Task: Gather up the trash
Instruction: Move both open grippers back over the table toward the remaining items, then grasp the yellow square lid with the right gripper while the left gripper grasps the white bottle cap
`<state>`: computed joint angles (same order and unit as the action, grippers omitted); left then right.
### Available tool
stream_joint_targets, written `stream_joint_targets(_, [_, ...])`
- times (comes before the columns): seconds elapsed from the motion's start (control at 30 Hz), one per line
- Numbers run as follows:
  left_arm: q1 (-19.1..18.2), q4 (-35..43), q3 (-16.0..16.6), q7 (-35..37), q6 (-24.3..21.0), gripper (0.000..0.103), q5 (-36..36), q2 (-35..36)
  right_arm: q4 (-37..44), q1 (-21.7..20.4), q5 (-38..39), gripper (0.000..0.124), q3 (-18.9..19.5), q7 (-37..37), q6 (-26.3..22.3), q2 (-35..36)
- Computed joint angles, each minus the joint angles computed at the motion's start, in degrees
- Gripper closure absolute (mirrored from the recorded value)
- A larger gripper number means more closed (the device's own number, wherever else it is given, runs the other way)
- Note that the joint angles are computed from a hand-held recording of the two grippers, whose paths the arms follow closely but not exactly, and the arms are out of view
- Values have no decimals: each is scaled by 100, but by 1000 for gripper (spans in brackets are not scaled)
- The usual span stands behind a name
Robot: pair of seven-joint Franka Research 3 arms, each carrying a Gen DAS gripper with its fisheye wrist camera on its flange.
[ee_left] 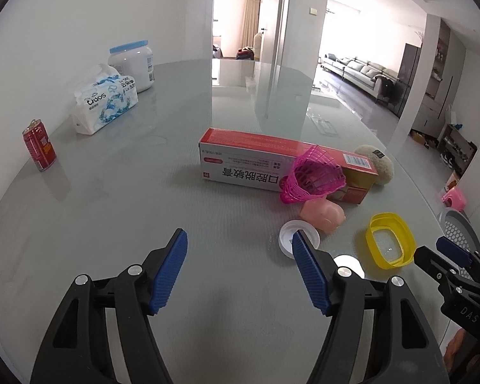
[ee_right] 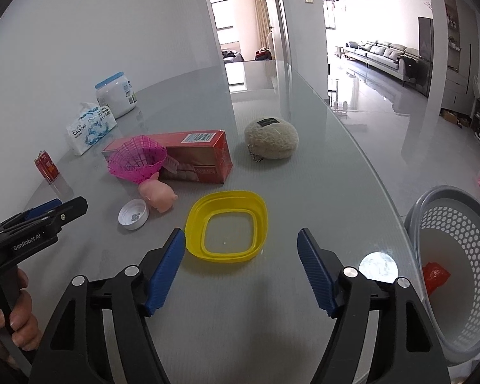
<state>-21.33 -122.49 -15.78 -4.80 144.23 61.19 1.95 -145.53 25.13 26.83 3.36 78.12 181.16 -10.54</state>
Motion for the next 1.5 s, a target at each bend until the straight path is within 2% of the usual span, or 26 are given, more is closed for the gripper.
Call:
stream_joint_targets(0.1, [51, -11, 46, -4, 70, 36, 40, 2, 120, -254, -265, 51, 230, 256, -114, 130])
stream_joint_targets(0.23, [122, -44, 88, -44, 185, 35, 124, -7, 238, -923, -1215, 48, 781, 1149, -213, 262])
stream_joint_targets(0.5, [200, -130, 116, -276, 332, 33, 240, -5, 505, -1213, -2656, 44, 894, 2382, -527, 454])
stream_joint_targets(0.7, [233, -156, 132, -300, 410, 32, 234, 23, 723, -1202, -3624, 44, 821, 3201, -785, 606])
stream_joint_targets(0.8, [244, -173, 144, -339, 464, 32, 256, 29, 820, -1065, -3731, 44, 683, 3309, -934, 664])
stream_joint_targets(0.97, [250, -181, 151, -319, 543, 31, 221, 59, 1049, -954, -4360, 44, 565, 3866, -1231, 813])
stream_joint_targets(1.2, [232, -174, 167, -317, 625, 31, 210, 108, 1232, -746, -4659, 44, 360, 4172, -1430, 951])
stream_joint_targets(1.5, [205, -155, 175, -275, 640, 30, 205, 139, 1272, -667, -5029, 44, 293, 4458, -1473, 985])
